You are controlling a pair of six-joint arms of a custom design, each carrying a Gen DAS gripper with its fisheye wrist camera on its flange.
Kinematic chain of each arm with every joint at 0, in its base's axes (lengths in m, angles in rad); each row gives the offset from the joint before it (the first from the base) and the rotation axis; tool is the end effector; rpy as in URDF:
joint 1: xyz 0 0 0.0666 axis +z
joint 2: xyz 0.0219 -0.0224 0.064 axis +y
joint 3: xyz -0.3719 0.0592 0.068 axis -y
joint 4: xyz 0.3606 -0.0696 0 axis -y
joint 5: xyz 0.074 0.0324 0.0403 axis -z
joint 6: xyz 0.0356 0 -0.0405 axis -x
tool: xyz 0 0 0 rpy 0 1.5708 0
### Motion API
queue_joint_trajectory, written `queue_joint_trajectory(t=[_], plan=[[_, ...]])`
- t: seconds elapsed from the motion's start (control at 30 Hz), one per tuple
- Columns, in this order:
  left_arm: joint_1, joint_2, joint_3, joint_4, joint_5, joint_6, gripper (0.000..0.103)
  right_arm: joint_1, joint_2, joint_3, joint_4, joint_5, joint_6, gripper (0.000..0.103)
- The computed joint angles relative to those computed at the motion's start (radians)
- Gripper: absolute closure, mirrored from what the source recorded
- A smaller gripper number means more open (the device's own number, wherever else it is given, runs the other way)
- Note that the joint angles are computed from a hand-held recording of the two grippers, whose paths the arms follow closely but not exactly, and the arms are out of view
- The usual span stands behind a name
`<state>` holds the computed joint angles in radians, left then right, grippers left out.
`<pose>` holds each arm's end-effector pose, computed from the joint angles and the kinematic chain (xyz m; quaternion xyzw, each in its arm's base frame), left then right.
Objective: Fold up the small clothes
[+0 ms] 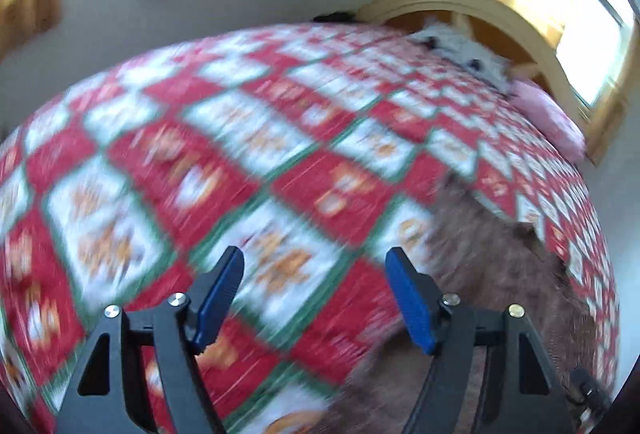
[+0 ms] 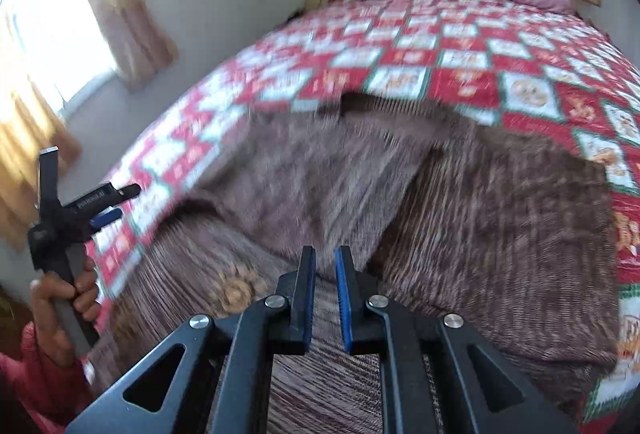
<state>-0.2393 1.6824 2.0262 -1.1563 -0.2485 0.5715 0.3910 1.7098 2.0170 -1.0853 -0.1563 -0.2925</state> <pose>0.5313 -0.1210 0.5352 -0.1976 0.9015 -0.0391 0.3829 0.5177 0.2190 0.5218 -0.0754 0.9171 0.1968 0.3385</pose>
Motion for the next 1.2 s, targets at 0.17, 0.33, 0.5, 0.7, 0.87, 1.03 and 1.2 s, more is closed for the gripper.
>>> queue_joint_trajectory(t=[0.17,0.33,0.5,0.7,0.87,1.03,1.2], plan=[[-0.069,0.151,0.176,-0.048,0.003,-0.185,0.021,0.015,0.027,0.008,0.007,-0.017,-0.045,0.093],[-0.053,0.190,0.184,-0.148,-0.019,-0.154,0.014,0.011,0.079,0.005,-0.062,-0.074,-0.092,0.093],[-0.009,0.099,0.116,-0.147,0.076,-0.198,0.012,-0.005,-0.065,-0.085,-0.012,-0.035,-0.148,0.093],[0.036,-0.238,-0.271,0.117,0.205,-0.393,0.010,-0.023,-0.446,-0.314,0.156,0.118,-0.176,0.093],[0.091,-0.414,-0.436,0.135,0.367,-0.505,0.007,-0.047,-0.780,-0.556,0.410,0.068,-0.434,0.091],[0.118,-0.520,-0.546,0.101,0.453,-0.562,0.007,-0.035,-0.881,-0.575,0.286,-0.053,-0.494,0.071],[0.169,-0.615,-0.655,0.079,0.609,-0.512,0.007,0.122,-0.920,-0.510,0.032,-0.035,-0.388,0.071]])
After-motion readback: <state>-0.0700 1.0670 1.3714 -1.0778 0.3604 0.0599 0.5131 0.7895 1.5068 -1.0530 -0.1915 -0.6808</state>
